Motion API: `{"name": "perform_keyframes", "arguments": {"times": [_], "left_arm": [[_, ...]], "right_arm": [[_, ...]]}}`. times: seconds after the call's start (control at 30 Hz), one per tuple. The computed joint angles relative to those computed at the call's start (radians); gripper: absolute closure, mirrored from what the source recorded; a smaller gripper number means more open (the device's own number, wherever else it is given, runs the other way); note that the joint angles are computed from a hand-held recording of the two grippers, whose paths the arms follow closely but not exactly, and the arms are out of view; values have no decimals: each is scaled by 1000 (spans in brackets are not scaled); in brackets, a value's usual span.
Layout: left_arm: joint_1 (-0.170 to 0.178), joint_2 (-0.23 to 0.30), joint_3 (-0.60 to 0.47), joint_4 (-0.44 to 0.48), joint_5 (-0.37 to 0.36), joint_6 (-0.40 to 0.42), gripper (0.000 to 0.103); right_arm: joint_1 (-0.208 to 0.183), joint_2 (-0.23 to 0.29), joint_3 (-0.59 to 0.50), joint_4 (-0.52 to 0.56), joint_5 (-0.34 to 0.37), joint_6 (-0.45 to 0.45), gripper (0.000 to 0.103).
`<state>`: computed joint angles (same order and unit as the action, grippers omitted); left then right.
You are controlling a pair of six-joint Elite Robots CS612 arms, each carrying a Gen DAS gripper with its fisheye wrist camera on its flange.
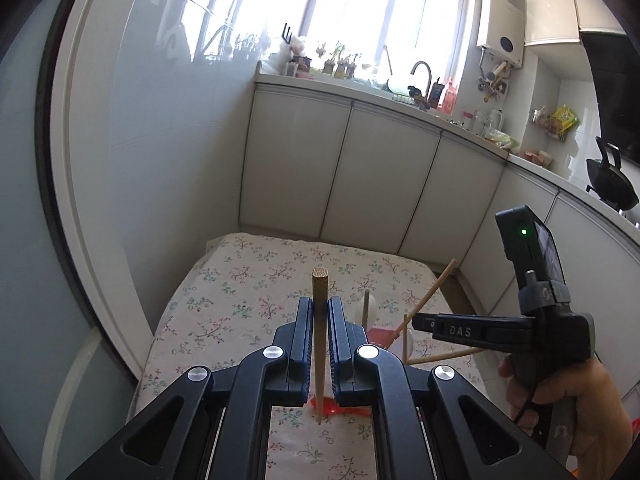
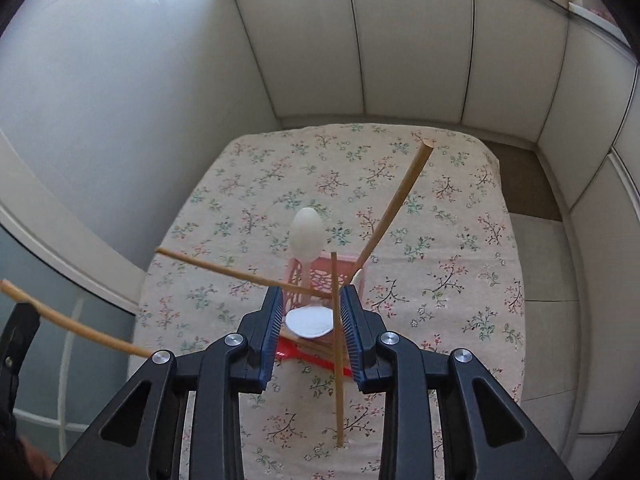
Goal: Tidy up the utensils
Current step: 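Carry both held chopsticks up over the pink basket with both tools, then lower both chopsticks into the pink basket and open both tools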
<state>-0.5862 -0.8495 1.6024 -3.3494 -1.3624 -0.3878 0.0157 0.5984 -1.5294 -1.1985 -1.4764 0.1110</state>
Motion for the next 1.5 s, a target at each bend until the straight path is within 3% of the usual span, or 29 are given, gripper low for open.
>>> {"name": "perform_keyframes", "arguments": {"times": [0.27,0.43,0.5,0.83,1.07,1.27,1.5], "left_arm": [[13,5,-6,24,-24,-9,96],[15,5,-8,35,-27,-18,96],[16,6,-9,38,-27,-21,96],[7,-12,-2,13,-32,14,96],[-10,-29,-20,-19,-30,37,96],[-33,-29,-59,-51,-15,90,96],[-54,24,-145,-37,-4,174,96]], "right_arm": [[31,-31,111,-18,-141,24,75],[42,-41,153,-27,-197,38,85],[45,-38,155,-34,-212,34,99],[37,23,-46,-84,-163,-21,99],[14,22,-165,-112,-82,-22,99],[2,0,-199,-176,-38,-11,99],[-13,-11,-173,-273,-1,13,99]]}}
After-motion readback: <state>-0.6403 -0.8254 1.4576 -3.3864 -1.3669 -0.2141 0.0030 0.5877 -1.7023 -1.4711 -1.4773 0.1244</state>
